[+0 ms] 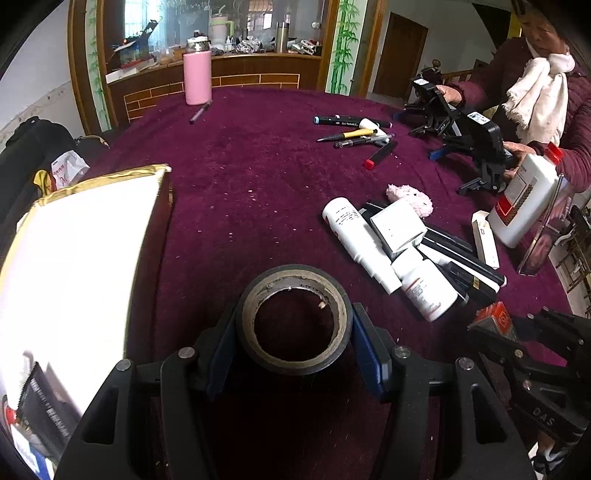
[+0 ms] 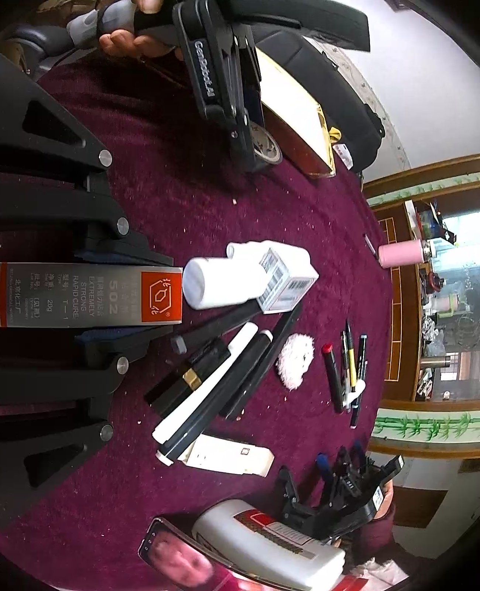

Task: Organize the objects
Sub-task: 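Carry the tape roll with the left tool while the right tool carries the glue box to the tray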

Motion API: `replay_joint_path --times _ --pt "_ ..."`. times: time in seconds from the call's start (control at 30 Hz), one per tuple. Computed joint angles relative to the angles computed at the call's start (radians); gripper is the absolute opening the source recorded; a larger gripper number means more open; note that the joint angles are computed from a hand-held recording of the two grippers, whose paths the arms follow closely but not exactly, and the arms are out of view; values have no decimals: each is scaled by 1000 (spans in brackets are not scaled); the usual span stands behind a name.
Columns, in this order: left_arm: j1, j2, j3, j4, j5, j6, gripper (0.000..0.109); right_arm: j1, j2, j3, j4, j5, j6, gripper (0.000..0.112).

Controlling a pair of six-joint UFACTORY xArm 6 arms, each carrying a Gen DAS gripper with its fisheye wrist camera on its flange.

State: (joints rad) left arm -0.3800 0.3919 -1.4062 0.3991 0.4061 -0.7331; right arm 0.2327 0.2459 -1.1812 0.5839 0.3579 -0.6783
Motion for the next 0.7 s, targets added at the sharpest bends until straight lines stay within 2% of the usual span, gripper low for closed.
replay_joint_path --times 0.27,0.7 --pt "9 -104 116 73 -12 -67 58 17 -19 15 15 -4 -17 29" --pt "47 -209 218 187 -5 -179 58 54 -18 0 26 2 -38 29"
